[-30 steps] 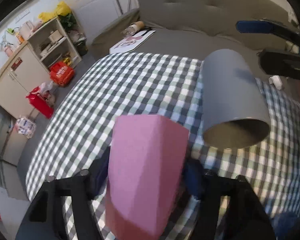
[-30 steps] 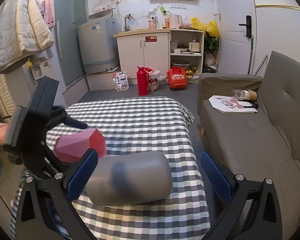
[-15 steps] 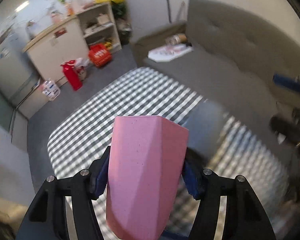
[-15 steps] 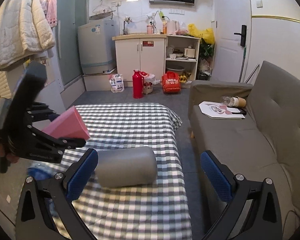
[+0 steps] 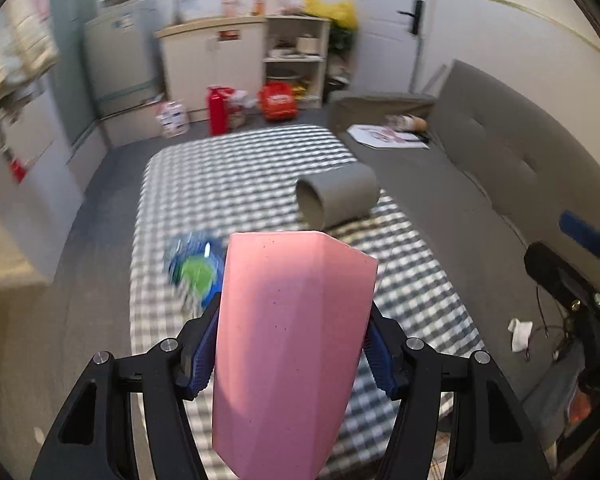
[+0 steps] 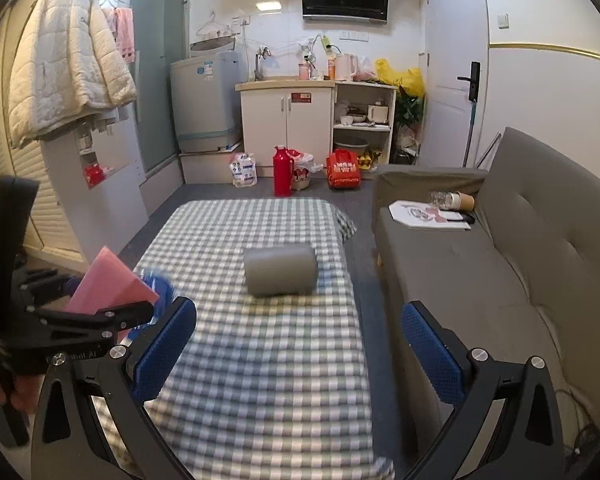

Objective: Flip cup upside down
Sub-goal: 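Lift the pink cup with the left tool toward the right tool, then grasp the pink cup with the right tool while the left tool releases it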

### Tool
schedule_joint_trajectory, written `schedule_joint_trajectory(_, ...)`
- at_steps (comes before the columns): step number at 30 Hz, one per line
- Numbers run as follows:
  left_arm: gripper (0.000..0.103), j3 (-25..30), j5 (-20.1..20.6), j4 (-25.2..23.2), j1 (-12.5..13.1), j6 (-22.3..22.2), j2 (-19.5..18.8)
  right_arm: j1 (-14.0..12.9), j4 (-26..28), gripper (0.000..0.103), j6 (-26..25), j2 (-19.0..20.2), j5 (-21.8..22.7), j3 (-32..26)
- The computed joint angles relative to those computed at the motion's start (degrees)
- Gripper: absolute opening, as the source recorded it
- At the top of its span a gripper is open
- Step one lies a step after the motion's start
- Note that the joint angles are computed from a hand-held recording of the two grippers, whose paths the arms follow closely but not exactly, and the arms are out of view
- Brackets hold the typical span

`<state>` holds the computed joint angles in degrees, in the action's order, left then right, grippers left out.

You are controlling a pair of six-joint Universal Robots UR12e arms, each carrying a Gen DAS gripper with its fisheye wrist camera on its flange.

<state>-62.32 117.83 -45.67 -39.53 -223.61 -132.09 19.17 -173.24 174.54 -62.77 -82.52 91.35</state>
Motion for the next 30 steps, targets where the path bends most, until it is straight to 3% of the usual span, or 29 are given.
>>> schedule_joint_trajectory(6,0.064,-1.4,2.9,-1.1,-2.1,-7.1,-1.0,0.1,-2.2,0.103,2.1,-0.3,-0.6,4.3)
schedule_joint_trajectory(9,0.064,-2.4,1.3,0.5,-2.2,-9.2,-1.4,0.0,-1.2,0.103,3.4,0.1,-1.2,4.7)
schedule_joint_trajectory(15,0.064,0.2,-0.2,-1.6,-1.8,-13.2,-4.1,0.0,0.5,0.103,4.6,1.4,-3.2,3.9)
schedule_joint_trajectory(21,0.066,1.6,-0.6,-0.6,-1.6,-11.3,-5.6,-0.4,1.6,0.103,5.6,2.4,-4.8,3.1)
schedule_joint_trajectory(25,0.083,-0.2,-3.1,3.8,-1.3,-10.6,-5.3,-0.4,2.4,0.103,5.5,2.9,-4.9,2.8)
schedule_joint_trajectory(30,0.085,0.4,-1.9,0.7,-2.1,-8.9,-5.3,0.0,3.0,0.103,5.2,2.8,-6.1,2.7)
